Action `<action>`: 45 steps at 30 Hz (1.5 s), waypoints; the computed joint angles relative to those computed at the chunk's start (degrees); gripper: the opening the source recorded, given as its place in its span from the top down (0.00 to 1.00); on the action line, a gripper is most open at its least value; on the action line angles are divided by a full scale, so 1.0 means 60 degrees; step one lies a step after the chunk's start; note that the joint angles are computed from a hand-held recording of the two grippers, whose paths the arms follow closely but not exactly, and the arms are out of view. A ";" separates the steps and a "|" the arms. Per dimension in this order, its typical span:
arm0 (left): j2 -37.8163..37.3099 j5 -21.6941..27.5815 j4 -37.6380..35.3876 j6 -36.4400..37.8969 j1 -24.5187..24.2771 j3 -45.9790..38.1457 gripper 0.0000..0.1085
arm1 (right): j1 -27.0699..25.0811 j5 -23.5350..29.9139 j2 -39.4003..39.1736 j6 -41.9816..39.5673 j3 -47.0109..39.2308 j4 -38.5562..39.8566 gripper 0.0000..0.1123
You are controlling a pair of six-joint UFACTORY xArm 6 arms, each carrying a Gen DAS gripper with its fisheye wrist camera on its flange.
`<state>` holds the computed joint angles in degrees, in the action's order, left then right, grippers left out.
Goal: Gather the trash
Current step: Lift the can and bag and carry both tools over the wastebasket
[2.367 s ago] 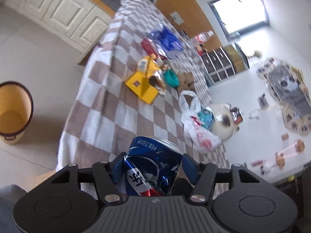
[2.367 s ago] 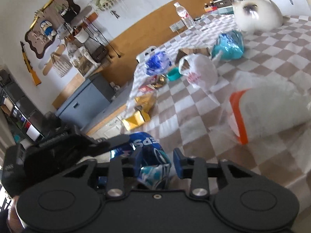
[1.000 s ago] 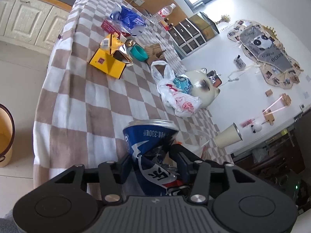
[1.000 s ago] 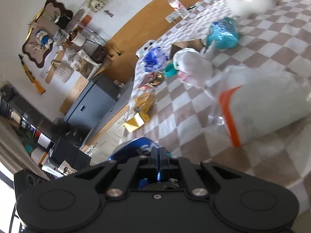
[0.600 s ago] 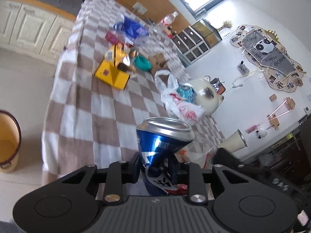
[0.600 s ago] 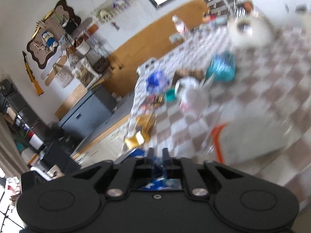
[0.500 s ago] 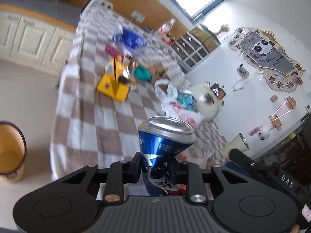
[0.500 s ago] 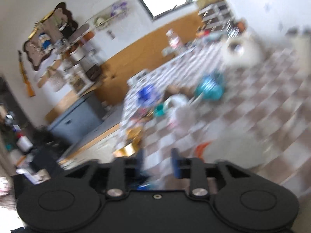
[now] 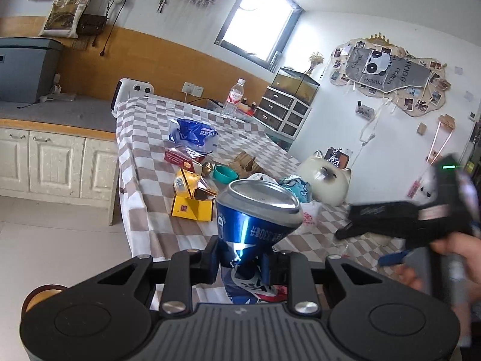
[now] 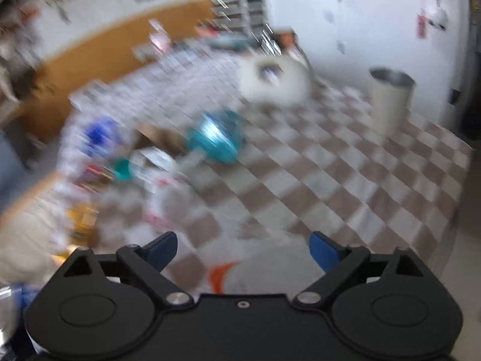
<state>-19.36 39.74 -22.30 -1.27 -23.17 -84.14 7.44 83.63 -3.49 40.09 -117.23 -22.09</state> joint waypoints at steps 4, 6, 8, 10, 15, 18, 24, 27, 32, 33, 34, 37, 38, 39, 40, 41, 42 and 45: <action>-0.0075 -0.0028 -0.0504 0.0359 0.0124 0.0171 0.75 | 0.0224 0.2820 0.2126 -0.0500 -0.2951 -0.0379 0.16; -0.0065 0.0055 -0.0798 0.0528 0.0198 0.0195 0.75 | 0.0096 0.2997 0.2186 -0.0714 -0.3036 0.0075 0.21; -0.0075 0.0122 -0.1029 0.0679 0.0288 0.0235 0.75 | -0.0056 0.2786 0.1945 -0.0775 -0.2777 0.0579 0.26; -0.0064 0.0169 -0.1210 0.0797 0.0371 0.0249 0.75 | -0.0054 0.2259 0.1446 -0.0952 -0.2180 0.0742 0.43; -0.0034 0.0218 -0.1395 0.0836 0.0478 0.0213 0.75 | -0.0045 0.2014 0.0972 -0.1382 -0.2148 0.1151 0.72; -0.0048 0.0183 -0.1420 0.0809 0.0504 0.0226 0.75 | -0.0017 0.1883 0.0754 -0.1672 -0.2081 0.1247 0.80; -0.0115 0.0077 -0.1271 0.0699 0.0582 0.0165 0.75 | -0.0224 0.1314 0.0815 -0.1994 -0.2761 0.2140 0.91; -0.0179 0.0095 -0.1185 0.0690 0.0670 0.0114 0.75 | -0.0027 0.0641 0.0322 -0.2022 -0.2105 0.2155 0.91; -0.0308 0.0222 -0.0918 0.0561 0.0885 -0.0016 0.75 | 0.0357 -0.0262 -0.0573 -0.2211 -0.0591 0.2409 0.92; -0.0345 0.0262 -0.0873 0.0526 0.0954 -0.0041 0.75 | 0.0455 -0.0474 -0.0731 -0.2248 -0.0314 0.2404 0.92; -0.0381 0.0314 -0.0792 0.0472 0.1031 -0.0079 0.75 | 0.0594 -0.0710 -0.0888 -0.2259 -0.0039 0.2361 0.92; -0.0520 0.0372 -0.0395 0.0346 0.1290 -0.0159 0.75 | 0.1112 -0.1561 -0.1350 -0.2088 0.0826 0.1904 0.92; -0.0593 0.0416 -0.0260 0.0312 0.1406 -0.0171 0.75 | 0.1364 -0.1902 -0.1485 -0.2011 0.1107 0.1622 0.92; -0.0662 0.0466 -0.0195 0.0331 0.1522 -0.0165 0.75 | 0.1496 -0.2134 -0.1550 -0.1973 0.1256 0.1564 0.92; -0.0729 0.0556 -0.0096 0.0354 0.1657 -0.0189 0.75 | 0.1600 -0.2333 -0.1579 -0.1944 0.1347 0.1624 0.92; -0.0812 0.0650 0.0069 0.0354 0.1796 -0.0211 0.75 | 0.1711 -0.2528 -0.1590 -0.1904 0.1420 0.1705 0.92; -0.0863 0.0725 0.0183 0.0373 0.1926 -0.0247 0.75 | 0.1834 -0.2694 -0.1584 -0.1881 0.1465 0.1743 0.92; -0.1023 0.0987 0.0461 0.0433 0.2397 -0.0342 0.75 | 0.2279 -0.3162 -0.1522 -0.1751 0.1573 0.1687 0.92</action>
<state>-25.50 45.67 -19.53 1.33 -8.79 -86.19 21.11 64.66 -12.63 29.58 -107.79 -11.97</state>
